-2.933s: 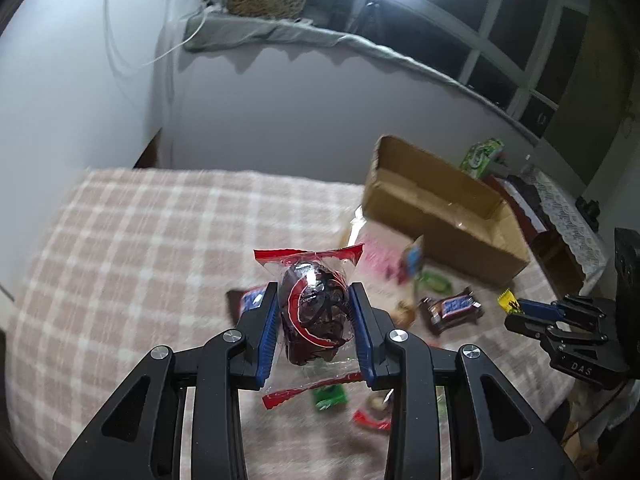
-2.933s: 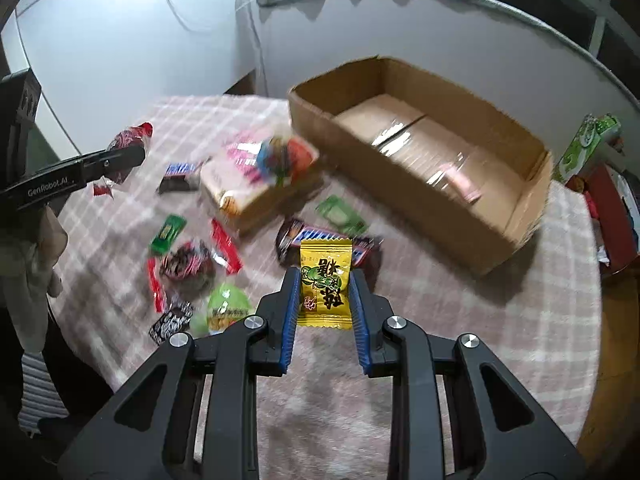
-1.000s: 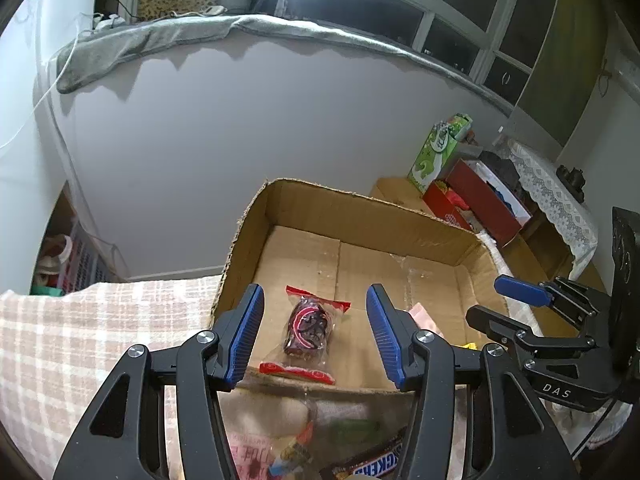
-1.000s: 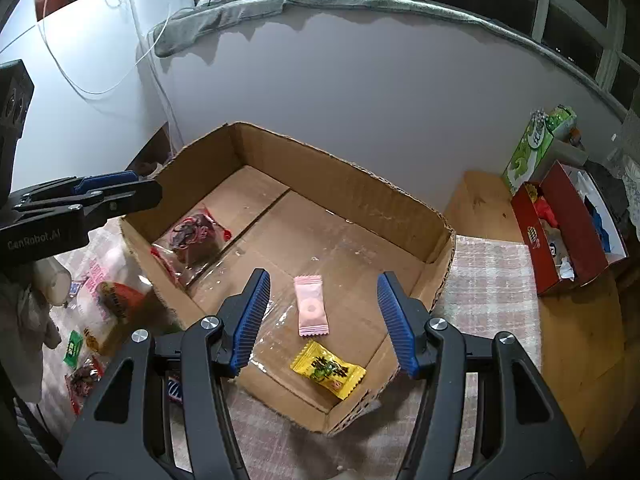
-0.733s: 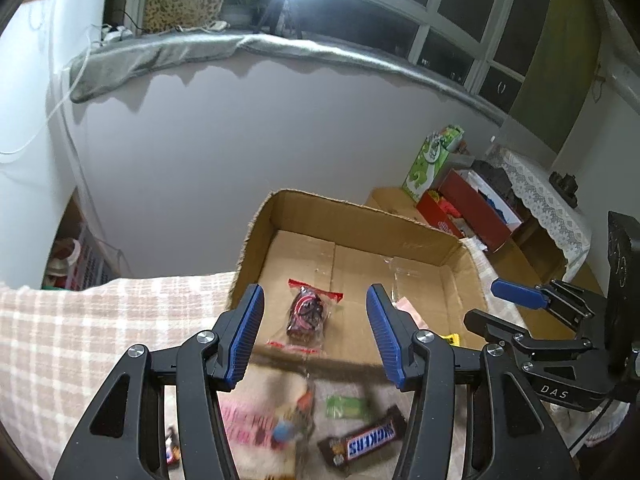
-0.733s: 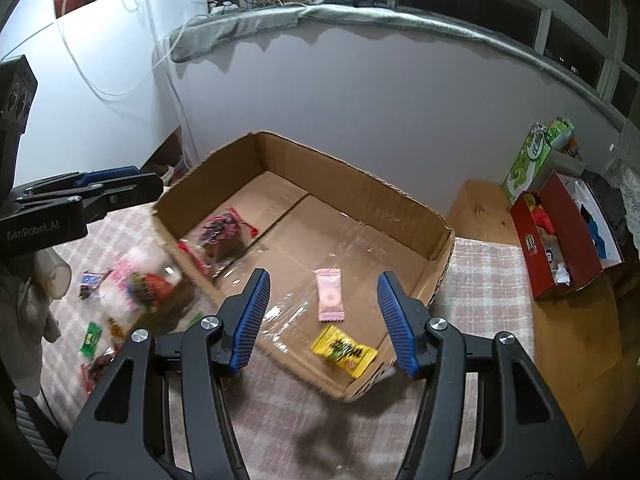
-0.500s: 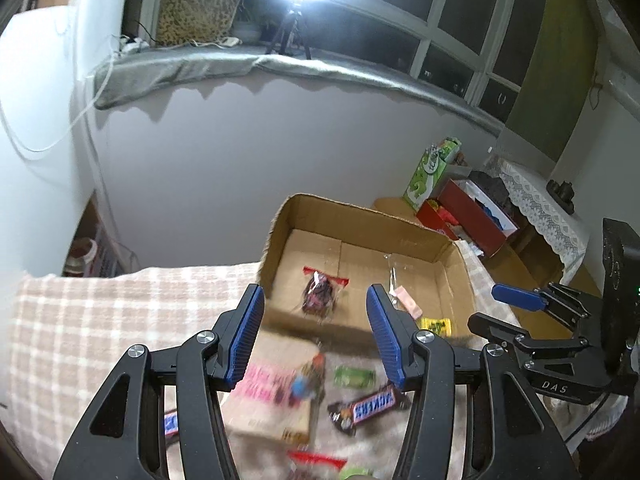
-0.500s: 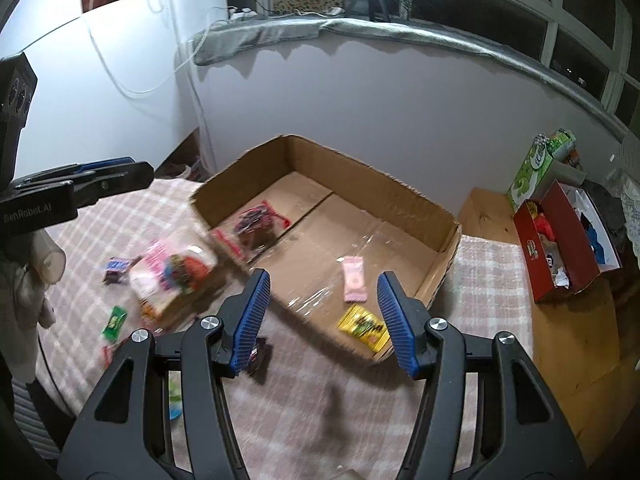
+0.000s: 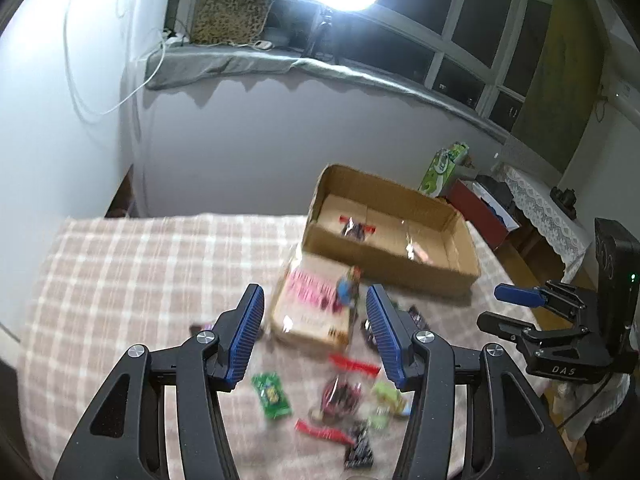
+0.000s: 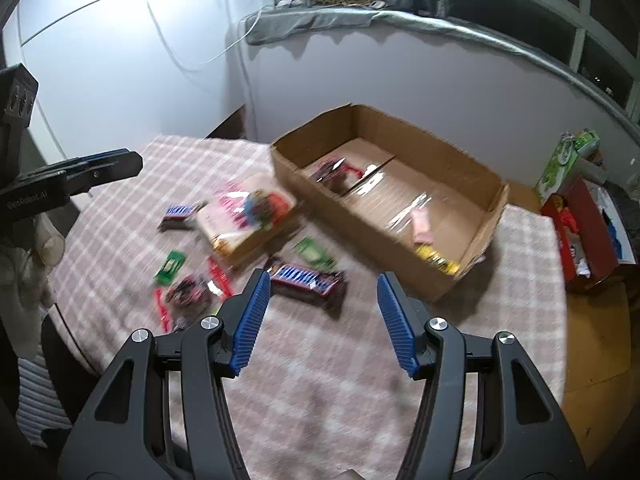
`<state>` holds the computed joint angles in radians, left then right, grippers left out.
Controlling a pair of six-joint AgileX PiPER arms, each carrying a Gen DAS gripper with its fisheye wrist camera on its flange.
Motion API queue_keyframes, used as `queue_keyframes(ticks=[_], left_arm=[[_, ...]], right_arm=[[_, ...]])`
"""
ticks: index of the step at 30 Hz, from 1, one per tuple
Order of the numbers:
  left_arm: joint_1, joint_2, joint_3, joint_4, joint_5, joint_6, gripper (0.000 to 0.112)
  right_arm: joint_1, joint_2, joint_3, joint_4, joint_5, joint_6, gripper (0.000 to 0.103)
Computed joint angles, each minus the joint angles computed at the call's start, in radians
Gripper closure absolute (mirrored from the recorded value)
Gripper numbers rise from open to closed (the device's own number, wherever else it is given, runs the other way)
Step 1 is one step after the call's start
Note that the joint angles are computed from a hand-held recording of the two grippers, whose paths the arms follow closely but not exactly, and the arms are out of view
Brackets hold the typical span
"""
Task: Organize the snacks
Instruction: 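Withdraw both tools from the box back over the snacks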
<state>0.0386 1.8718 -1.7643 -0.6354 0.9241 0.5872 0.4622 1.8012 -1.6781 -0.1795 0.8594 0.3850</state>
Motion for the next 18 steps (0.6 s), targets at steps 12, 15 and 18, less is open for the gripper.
queue_keyframes(ticks=[12, 15, 18], left_arm=[[0.038, -0.088, 0.274, -0.1, -0.046, 0.135, 0.06], [0.026, -0.089, 0.307, -0.09, -0.053, 0.148, 0.06], [0.015, -0.085, 0.323, -0.078, -0.057, 0.153, 0.06]], right_arm=[[0.056, 0.001, 0.138, 0.105, -0.09, 0.011, 0.045], [0.065, 0.032, 0.14, 0.132, -0.095, -0.014, 0.045], [0.073, 0.058, 0.139, 0.153, -0.094, -0.039, 0.045]])
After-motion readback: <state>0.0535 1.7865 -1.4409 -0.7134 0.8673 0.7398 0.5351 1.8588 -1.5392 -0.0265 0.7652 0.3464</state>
